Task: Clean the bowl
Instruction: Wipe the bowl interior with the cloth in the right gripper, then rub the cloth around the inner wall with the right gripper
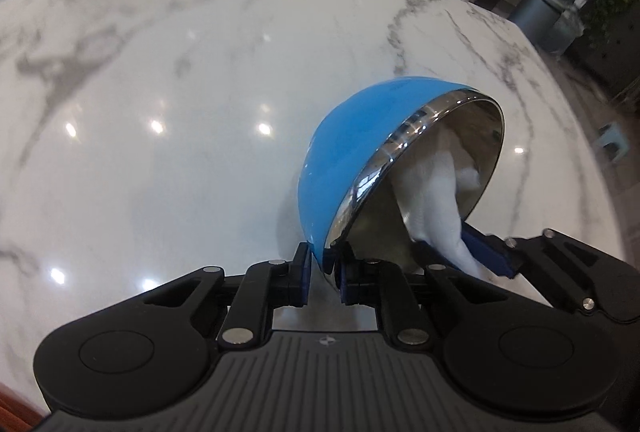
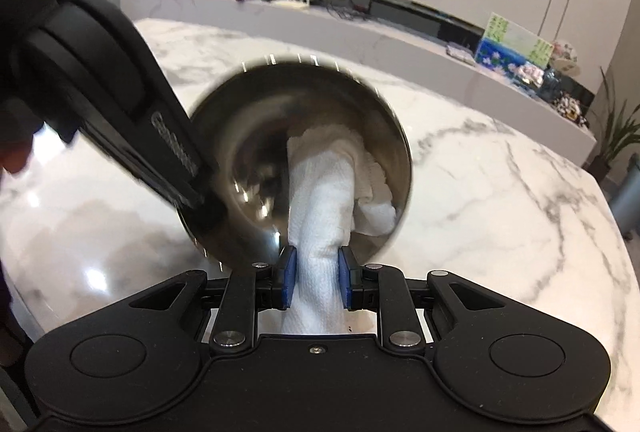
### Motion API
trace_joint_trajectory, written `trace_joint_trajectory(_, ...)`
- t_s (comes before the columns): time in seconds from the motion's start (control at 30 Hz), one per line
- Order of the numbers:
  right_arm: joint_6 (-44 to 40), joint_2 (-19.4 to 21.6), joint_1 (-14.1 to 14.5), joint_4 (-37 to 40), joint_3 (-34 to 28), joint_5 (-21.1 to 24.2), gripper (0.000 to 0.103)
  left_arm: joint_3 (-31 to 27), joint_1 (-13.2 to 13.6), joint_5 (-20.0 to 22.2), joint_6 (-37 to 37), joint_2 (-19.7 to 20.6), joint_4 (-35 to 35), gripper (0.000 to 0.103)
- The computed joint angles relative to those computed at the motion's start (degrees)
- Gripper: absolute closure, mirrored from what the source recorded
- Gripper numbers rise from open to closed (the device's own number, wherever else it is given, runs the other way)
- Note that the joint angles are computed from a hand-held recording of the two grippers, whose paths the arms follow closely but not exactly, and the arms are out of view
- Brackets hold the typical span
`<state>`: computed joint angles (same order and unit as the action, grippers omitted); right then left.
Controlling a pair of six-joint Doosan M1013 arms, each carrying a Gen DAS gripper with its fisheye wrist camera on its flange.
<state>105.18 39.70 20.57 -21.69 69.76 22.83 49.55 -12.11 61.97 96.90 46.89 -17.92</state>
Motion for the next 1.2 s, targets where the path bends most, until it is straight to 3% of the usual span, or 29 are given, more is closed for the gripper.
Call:
trace_joint_trajectory(0.1,-6.18,-0.24,-0.1,5.47,-0.04,-0.37,0.08,-0.21,-0.09,0.63,0.45,0.03,0.06,0.091)
trace_joint_trajectory(0.3,-11.84,0.03,-0.11,8.41,-0.94,0.29,0.078,-1.45,0.0,2.76,0.91,0.64,-0.3,0.09)
trace_joint_trajectory(0.37,-13.28,0.25,-0.15,8.3,-1.36,-0.1,0.057,-1.96,0.1,3.46,1.01,0.9,-0.35,0.09)
trace_joint_trajectory(0.4,-13.51,0.17,-0.1,7.84,-1.14,-0.85,0.056,-2.2,0.18,3.87,1.32,1.01,-0.57,0.09)
trace_joint_trajectory(0.6,-20.88,0.48,-0.03,10.42,-1.7,-3.17,0.059,-3.21,0.64,4.49,1.31,1.33,-1.29,0.091)
trace_joint_trajectory(0.67,-21.0,1.3,-0.2,11.56,-3.51,-0.59,0.072,-3.46,0.75,4.47,1.3,1.45,-1.54,0.091)
trace_joint_trajectory(0.77,-20.61,2.06,-0.62,14.06,-5.08,1.54,0.077,-2.75,0.81,3.04,0.91,1.17,-2.31,0.091)
trace_joint_trajectory(0.9,-17.62,3.04,-1.11,15.44,-7.12,5.0,0.08,-1.55,0.83,0.73,0.39,0.69,-3.42,0.089)
trace_joint_trajectory(1.1,-12.32,4.02,-2.69,21.26,-9.11,8.2,0.08,-0.08,0.75,-2.74,-0.36,0.18,-5.09,0.079)
trace_joint_trajectory(1.2,-11.31,3.88,-3.31,23.65,-9.15,9.36,0.08,-1.2,0.33,-2.63,-0.81,0.86,-3.95,0.079)
